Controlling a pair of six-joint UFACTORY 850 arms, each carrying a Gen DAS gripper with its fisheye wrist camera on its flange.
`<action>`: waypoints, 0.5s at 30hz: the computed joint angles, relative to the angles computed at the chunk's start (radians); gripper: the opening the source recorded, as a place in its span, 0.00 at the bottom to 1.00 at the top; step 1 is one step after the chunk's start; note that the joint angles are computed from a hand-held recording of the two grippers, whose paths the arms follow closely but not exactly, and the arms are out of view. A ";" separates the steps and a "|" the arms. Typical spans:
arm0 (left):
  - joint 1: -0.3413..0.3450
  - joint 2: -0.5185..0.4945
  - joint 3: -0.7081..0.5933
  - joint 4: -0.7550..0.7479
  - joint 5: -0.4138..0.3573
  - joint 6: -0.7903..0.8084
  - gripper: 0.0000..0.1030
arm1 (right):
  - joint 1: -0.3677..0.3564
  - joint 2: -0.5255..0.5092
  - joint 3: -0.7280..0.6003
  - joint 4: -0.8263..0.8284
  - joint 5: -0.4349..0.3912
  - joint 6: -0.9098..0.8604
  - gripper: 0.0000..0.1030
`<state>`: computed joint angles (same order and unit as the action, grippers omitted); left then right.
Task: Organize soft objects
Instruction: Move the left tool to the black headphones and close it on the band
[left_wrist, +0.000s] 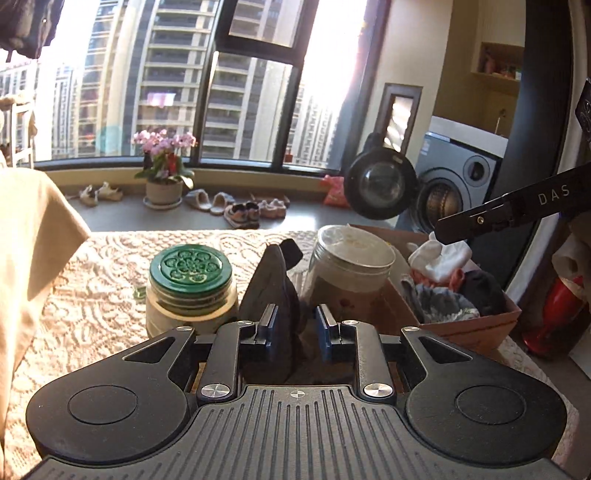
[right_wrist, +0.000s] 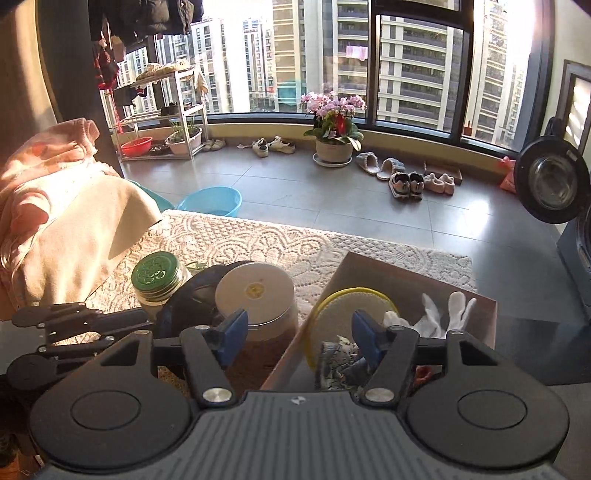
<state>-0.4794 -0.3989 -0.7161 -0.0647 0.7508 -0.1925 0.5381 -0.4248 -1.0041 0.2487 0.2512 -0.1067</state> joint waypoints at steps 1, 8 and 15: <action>-0.002 -0.010 -0.006 -0.008 0.002 0.009 0.24 | 0.010 -0.009 -0.006 0.014 -0.007 -0.013 0.61; -0.016 -0.107 -0.105 -0.132 -0.053 0.101 0.24 | 0.033 -0.057 -0.044 -0.041 -0.053 0.032 0.61; 0.005 -0.127 -0.135 -0.085 -0.073 0.051 0.28 | 0.043 -0.093 -0.080 -0.038 -0.086 0.009 0.61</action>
<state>-0.4742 -0.5263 -0.8511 -0.1495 0.6782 -0.1419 0.5809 -0.5175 -1.0840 0.2110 0.1654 -0.0977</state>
